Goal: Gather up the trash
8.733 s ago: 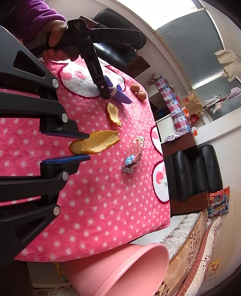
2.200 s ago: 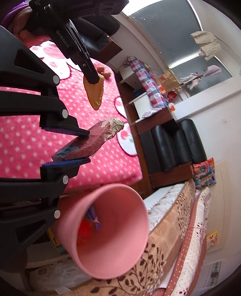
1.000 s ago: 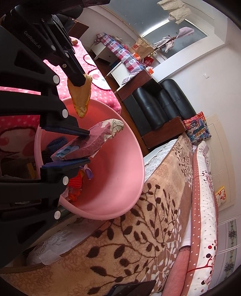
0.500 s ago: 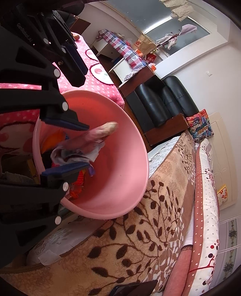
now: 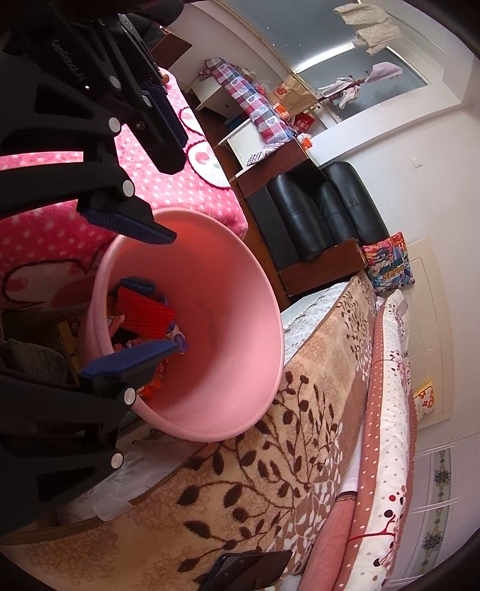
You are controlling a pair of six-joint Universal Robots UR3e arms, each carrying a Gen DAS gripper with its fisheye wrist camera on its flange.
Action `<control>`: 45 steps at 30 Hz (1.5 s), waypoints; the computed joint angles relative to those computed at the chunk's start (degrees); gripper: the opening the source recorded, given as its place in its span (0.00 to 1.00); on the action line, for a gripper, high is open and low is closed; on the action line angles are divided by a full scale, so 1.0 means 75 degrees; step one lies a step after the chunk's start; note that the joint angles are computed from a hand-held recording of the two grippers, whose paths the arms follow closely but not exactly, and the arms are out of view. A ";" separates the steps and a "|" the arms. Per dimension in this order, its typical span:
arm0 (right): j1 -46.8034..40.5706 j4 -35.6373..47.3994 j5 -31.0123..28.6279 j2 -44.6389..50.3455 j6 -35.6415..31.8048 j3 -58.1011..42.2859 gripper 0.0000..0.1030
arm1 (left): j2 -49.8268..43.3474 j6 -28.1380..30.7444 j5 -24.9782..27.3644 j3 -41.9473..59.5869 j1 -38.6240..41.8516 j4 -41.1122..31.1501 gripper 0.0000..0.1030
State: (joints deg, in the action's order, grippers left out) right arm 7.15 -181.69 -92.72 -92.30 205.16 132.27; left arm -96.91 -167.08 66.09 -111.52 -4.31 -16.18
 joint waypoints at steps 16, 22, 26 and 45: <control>0.2858 0.0985 -0.2743 0.0338 0.0773 -0.1218 0.65 | 0.1924 0.0248 -0.0278 -0.1984 0.1295 0.0882 0.36; 0.3674 0.1686 -0.3657 0.0651 0.1132 -0.1923 0.68 | 0.2761 0.0466 -0.0911 -0.2495 0.2096 0.0554 0.36; 0.4103 0.1952 -0.4154 0.0929 0.1470 -0.2316 0.68 | 0.3287 0.0720 -0.1322 -0.2796 0.2611 0.0212 0.36; 0.5025 0.3036 -0.4902 0.1923 0.1941 -0.3646 0.75 | 0.4038 0.1405 -0.2188 -0.3173 0.3845 -0.0845 0.36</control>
